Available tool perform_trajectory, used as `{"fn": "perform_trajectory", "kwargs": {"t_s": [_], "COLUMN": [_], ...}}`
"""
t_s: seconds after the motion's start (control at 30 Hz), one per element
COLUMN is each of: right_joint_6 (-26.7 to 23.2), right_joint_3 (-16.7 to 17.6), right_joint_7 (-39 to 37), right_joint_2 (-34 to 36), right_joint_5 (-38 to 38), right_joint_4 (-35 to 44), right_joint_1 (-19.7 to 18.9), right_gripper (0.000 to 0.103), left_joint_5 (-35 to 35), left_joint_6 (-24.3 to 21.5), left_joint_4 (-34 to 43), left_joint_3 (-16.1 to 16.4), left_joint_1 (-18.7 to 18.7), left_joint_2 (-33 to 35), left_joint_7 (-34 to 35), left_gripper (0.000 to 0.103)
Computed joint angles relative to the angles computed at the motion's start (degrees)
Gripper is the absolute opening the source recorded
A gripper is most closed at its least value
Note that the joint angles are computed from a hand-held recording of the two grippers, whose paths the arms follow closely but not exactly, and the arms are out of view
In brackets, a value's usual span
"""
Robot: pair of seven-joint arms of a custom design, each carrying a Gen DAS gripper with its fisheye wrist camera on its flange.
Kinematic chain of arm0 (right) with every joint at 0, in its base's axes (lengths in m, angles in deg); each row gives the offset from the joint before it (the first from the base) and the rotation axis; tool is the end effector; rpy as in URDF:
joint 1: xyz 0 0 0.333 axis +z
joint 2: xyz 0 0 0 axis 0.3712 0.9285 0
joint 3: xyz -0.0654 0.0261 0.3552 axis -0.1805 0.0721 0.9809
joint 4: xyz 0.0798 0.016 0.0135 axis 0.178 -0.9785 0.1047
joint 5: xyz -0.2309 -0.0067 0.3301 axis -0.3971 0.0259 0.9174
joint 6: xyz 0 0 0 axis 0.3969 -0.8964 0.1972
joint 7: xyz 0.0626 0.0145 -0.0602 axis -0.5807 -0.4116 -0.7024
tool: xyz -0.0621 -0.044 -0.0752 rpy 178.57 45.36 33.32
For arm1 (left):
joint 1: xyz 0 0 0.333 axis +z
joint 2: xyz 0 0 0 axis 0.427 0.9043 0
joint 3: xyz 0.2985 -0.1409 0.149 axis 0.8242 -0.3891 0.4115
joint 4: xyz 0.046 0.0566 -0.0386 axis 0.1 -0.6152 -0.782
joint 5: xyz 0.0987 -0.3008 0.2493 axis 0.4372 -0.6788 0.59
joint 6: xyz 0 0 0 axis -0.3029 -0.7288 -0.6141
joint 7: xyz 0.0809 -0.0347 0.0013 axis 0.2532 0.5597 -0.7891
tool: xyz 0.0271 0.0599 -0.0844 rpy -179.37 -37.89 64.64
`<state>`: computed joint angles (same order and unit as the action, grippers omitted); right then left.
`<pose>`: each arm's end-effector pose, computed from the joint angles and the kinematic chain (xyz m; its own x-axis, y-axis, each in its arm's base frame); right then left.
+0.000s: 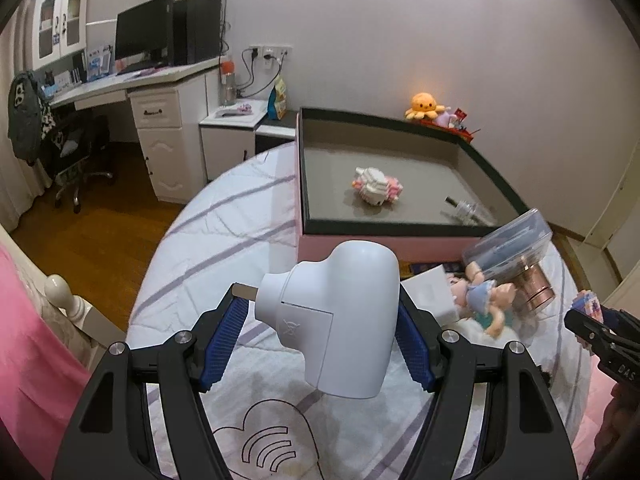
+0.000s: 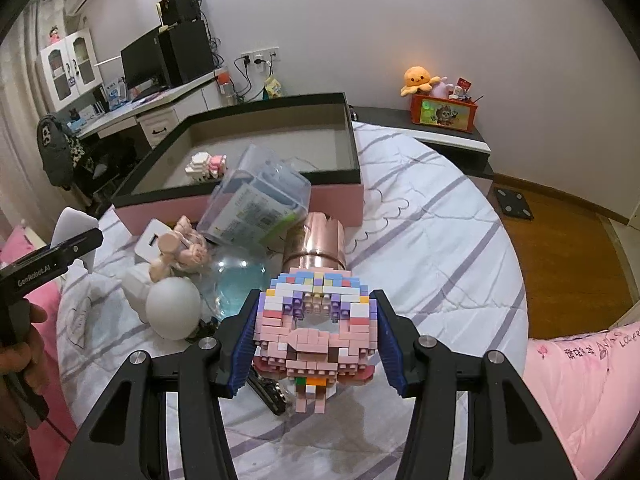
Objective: Organize rigid objects
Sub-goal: 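Lower the hair dryer and pink block figure into the box tray, release both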
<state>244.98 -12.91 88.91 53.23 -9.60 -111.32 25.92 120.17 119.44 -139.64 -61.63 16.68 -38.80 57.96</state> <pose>0.7155 0.2481 0.2935 0.4546 -0.8852 -0.0987 -0.6811 -0.2740 -0.6790 0.6325 -0.1738 0.2933 0.3302 -0.9358 0.1238 -0.6193 -0.3138 -0.7197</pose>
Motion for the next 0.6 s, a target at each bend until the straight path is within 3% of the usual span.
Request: {"fn": "perform_trajectory", "kwargs": {"t_s": [0.27,0.4,0.53,0.6], "right_joint_6": [-0.34,-1.83,-7.74,-12.63], "right_joint_3": [5.89,6.86,6.10,4.62], "right_joint_7": [-4.17,-6.83,-11.18,-9.54], "right_joint_2": [1.61,4.22,9.35,13.44], "right_joint_5": [-0.53,-0.53,2.90,1.73], "right_joint_4": [5.56,12.85,25.06,33.70], "right_joint_1": [-3.02,-1.97,1.24,3.73], "right_gripper": [0.054,0.054,0.054,0.054], "left_joint_5": [1.47,-0.04,-2.97,-4.91], "left_joint_6": [-1.50,-0.88,-0.08,0.47], "left_joint_4": [2.26,6.31,11.28,13.90], "left_joint_3": [-0.59,-0.14,1.10,1.99], "left_joint_1": [-0.16,-0.04,-0.44,-0.83], "left_joint_2": [-1.61,-0.01,2.45,3.96], "left_joint_7": [1.24,4.49,8.48,10.54], "left_gripper": [0.072,0.072,0.072,0.072]}}
